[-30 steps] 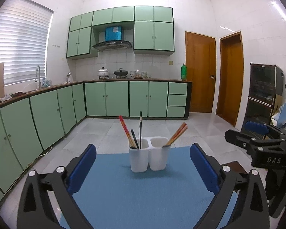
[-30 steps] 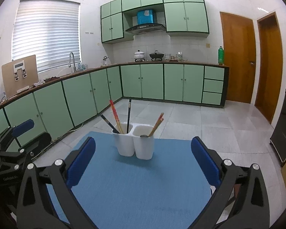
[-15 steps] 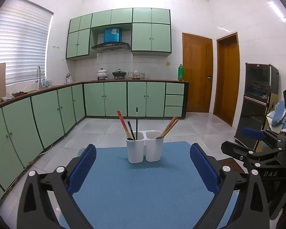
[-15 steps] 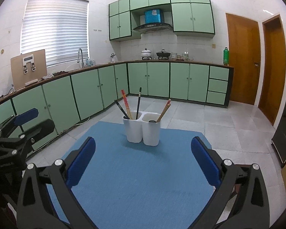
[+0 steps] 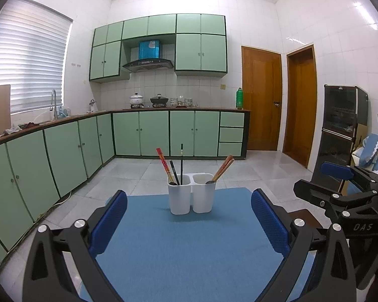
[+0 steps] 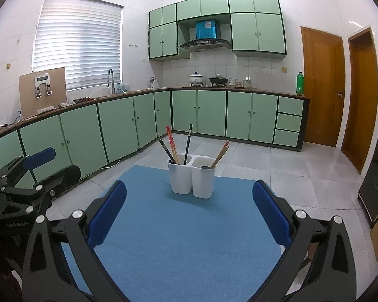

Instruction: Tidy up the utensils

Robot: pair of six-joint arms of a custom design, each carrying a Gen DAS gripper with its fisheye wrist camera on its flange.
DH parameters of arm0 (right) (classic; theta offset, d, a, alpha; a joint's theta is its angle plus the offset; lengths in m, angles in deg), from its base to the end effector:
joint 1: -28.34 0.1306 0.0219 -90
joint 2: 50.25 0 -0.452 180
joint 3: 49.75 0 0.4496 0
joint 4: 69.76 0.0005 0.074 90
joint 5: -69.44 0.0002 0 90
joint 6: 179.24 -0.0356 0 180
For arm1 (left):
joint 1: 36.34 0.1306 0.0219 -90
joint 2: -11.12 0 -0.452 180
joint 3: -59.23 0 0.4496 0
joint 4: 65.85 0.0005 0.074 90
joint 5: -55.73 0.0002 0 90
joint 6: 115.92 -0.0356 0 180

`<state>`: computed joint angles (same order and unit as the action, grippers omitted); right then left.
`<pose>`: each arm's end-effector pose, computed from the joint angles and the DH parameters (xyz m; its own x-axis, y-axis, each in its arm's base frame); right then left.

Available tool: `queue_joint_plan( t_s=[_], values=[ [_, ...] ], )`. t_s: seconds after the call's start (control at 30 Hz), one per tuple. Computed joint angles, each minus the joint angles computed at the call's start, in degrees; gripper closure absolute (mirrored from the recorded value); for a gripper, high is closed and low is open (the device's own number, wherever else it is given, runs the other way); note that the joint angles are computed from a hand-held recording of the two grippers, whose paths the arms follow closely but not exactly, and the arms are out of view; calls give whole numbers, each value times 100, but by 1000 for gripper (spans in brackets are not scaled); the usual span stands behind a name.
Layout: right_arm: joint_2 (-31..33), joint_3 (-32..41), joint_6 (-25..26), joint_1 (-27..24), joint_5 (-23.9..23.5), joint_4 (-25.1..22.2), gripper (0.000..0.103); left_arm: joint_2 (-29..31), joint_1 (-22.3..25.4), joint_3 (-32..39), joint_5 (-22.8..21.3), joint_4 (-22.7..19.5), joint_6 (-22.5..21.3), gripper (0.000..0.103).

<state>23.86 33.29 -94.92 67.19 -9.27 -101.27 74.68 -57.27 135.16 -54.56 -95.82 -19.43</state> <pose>0.3495 0.2719 0.5931 -0.3445 -0.1529 -0.9263 -0.4424 0.8966 0.0166 0.3424 -0.1183 0.5990 -0.2836 -0.0050 -0.9589 -0.0058 1.0000 -0.0036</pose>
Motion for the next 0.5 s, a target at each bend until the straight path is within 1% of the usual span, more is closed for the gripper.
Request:
queue_joint_plan(
  t_s=[0.5],
  values=[
    [-49,-47,62,16,23,29,6,-107,3,-105,-54,60,40,6]
  ],
)
